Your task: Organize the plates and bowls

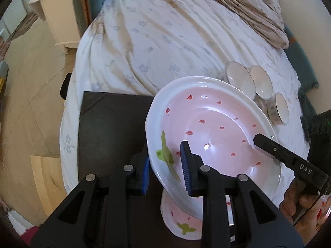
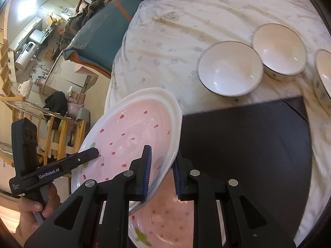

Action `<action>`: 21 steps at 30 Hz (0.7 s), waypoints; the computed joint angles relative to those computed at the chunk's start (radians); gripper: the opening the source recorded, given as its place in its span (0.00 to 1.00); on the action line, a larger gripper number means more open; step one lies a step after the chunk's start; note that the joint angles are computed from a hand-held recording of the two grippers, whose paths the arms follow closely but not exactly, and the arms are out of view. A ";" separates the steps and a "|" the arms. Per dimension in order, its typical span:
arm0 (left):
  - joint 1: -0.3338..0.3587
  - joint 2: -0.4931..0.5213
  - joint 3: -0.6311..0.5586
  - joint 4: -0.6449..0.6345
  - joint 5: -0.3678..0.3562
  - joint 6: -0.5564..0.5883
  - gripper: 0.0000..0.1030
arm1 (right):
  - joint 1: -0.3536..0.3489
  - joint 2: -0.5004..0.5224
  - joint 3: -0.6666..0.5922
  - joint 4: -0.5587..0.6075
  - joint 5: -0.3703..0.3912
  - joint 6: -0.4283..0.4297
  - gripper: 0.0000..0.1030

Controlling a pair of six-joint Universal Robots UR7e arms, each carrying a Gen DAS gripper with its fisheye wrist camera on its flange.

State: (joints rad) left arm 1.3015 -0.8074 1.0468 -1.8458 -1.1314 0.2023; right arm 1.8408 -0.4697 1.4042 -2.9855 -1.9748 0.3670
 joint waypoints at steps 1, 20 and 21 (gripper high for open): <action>-0.004 -0.014 0.024 -0.006 -0.002 0.004 0.22 | 0.003 -0.008 0.018 -0.007 -0.005 0.004 0.21; -0.033 -0.171 0.325 -0.097 0.042 0.039 0.22 | 0.037 -0.106 0.284 -0.130 -0.086 0.085 0.21; -0.032 -0.175 0.333 -0.103 0.048 0.039 0.22 | 0.038 -0.105 0.285 -0.129 -0.088 0.087 0.21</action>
State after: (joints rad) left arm 1.2695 -0.9820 1.3798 -1.9491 -1.0838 0.2411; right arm 1.8791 -0.5749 1.6891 -3.1145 -2.0630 0.4544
